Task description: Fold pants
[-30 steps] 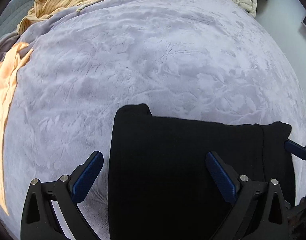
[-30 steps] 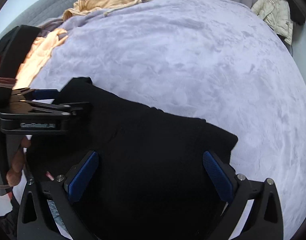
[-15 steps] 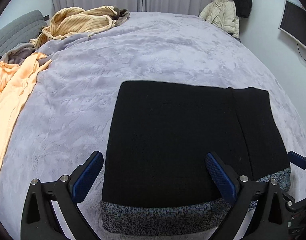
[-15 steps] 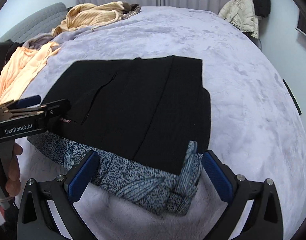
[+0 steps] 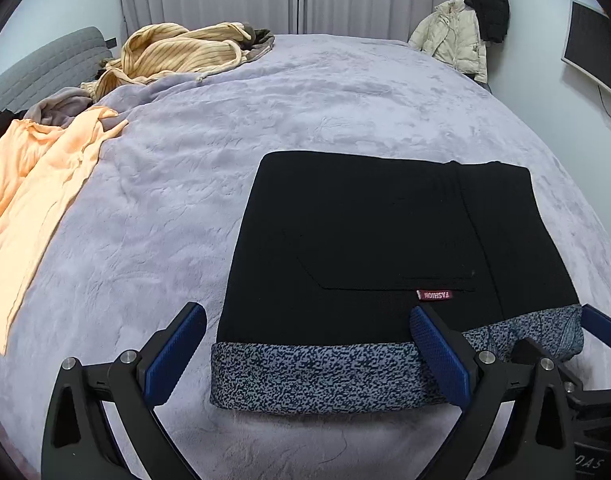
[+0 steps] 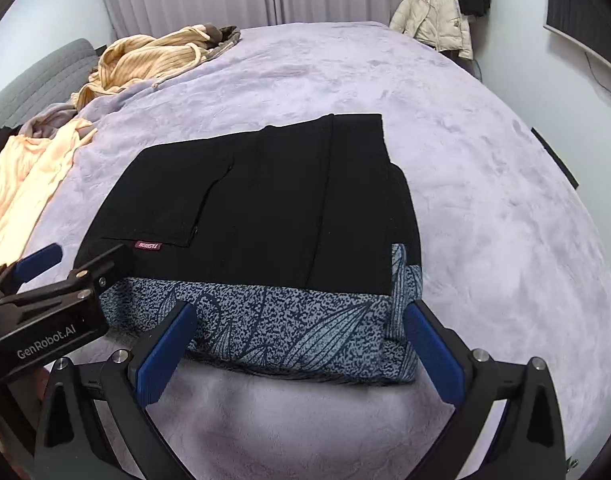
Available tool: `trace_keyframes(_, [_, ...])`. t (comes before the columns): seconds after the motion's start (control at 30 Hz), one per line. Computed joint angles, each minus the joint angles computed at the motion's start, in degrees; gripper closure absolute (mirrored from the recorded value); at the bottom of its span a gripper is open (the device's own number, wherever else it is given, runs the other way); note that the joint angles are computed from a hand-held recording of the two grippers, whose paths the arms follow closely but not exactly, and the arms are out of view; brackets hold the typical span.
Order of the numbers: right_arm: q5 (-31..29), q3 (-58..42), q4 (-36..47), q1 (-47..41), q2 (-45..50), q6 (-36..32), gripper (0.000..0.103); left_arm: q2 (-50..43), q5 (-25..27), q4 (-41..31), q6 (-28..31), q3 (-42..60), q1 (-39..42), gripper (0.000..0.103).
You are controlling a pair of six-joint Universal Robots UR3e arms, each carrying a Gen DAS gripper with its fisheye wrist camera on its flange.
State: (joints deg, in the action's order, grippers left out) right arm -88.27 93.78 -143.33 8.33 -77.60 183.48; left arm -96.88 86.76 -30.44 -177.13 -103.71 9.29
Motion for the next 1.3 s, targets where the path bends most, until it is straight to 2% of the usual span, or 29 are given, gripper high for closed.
trace_keyframes(0.33, [-0.42, 1.37, -0.74, -0.03, -0.34, 0.11, 0.000, 0.63, 3.49, 3.25, -0.38, -1.86, -2.05, 0.001])
trace_keyframes(1.3, [-1.56, -0.09, 0.63, 1.16, -0.05, -1.50, 0.000, 0.72, 3.09, 2.26, -0.89, -1.97, -2.11, 0.001])
